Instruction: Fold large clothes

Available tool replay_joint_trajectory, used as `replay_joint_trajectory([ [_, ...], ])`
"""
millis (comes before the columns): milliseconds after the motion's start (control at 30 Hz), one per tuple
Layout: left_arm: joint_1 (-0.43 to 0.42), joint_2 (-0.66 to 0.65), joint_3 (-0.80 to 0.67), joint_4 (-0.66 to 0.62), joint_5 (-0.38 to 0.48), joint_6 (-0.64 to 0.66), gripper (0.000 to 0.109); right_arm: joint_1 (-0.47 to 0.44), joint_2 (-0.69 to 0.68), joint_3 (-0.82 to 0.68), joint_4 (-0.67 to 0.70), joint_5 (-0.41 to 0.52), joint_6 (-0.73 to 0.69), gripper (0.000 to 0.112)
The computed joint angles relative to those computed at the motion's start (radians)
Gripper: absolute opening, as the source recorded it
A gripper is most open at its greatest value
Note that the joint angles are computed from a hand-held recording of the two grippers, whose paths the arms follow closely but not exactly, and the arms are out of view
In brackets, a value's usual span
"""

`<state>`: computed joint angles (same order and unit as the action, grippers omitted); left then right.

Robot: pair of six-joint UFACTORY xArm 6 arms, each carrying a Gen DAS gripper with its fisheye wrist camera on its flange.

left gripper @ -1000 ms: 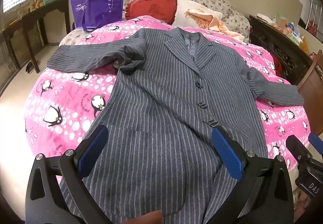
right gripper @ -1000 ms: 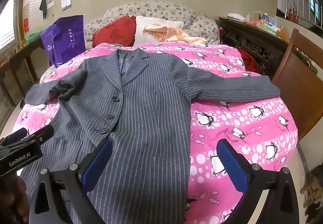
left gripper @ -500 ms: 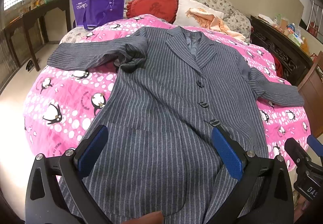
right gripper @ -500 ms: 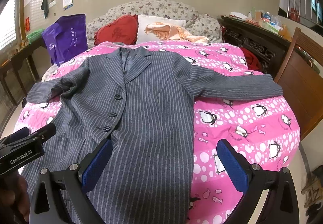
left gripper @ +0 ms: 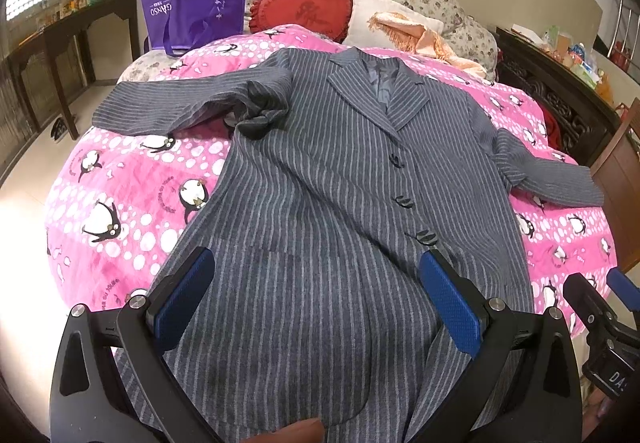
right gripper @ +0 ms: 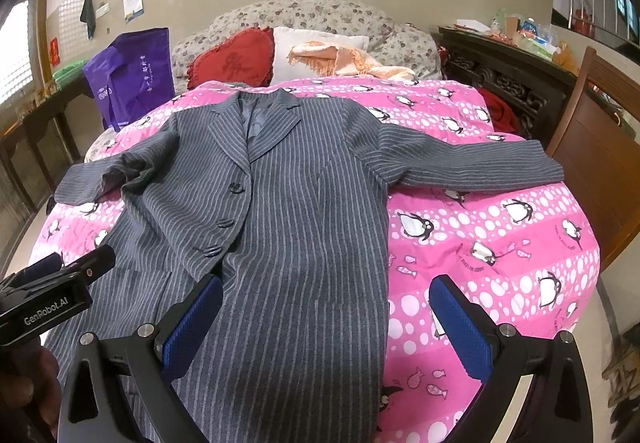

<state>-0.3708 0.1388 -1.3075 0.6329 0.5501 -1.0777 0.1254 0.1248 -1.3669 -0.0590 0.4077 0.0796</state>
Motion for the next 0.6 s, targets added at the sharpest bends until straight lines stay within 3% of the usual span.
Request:
replay_joint_trajectory([
  [600, -0.002, 0.008, -0.009, 0.007, 0.007, -0.004, 0.103, 0.001, -0.002, 0.007, 0.006, 0.0, -0.006, 0.102],
])
